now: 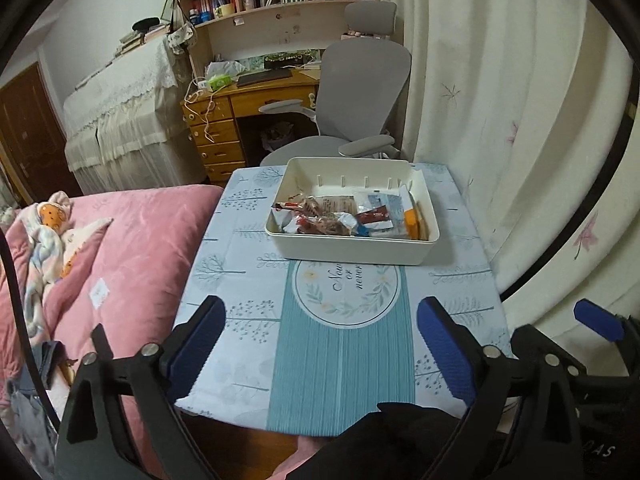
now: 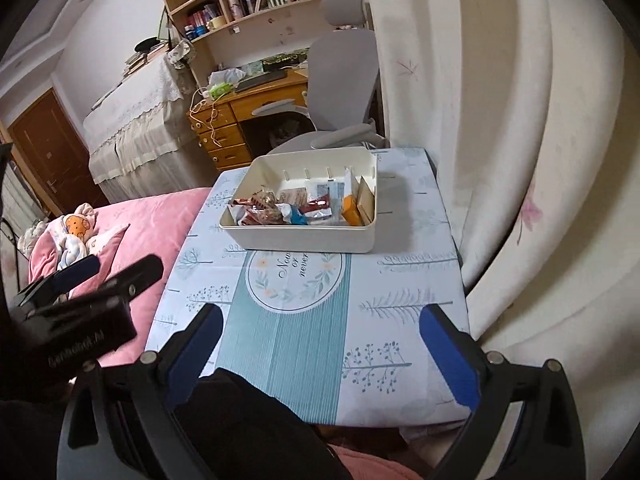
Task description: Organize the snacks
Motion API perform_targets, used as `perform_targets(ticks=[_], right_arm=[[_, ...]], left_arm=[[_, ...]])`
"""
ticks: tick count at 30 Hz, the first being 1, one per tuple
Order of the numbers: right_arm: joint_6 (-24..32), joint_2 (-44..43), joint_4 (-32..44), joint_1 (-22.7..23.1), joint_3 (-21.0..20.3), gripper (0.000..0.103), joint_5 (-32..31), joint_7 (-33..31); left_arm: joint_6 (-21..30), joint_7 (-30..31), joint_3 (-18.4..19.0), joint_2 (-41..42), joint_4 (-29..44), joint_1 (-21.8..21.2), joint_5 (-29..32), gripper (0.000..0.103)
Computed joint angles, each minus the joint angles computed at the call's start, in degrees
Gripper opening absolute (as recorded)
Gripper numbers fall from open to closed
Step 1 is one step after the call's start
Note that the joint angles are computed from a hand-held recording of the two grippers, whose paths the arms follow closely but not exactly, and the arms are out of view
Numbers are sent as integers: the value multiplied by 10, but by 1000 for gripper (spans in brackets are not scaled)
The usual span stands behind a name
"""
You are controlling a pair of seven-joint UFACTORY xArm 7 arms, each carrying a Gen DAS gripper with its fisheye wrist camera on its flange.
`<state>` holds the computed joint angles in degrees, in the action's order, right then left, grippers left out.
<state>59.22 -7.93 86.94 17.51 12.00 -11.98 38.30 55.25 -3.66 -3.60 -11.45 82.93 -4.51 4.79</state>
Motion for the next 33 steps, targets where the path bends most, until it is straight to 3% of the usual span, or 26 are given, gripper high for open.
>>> perform_targets(ticks=[17, 33], right_arm=[[14, 8, -3, 8, 0, 101, -1, -5], [1, 20, 2, 3, -6, 102, 5, -21]], left_arm=[[27, -24, -3, -1, -9, 6, 31, 102], [22, -37, -4, 7, -1, 8, 56, 102]])
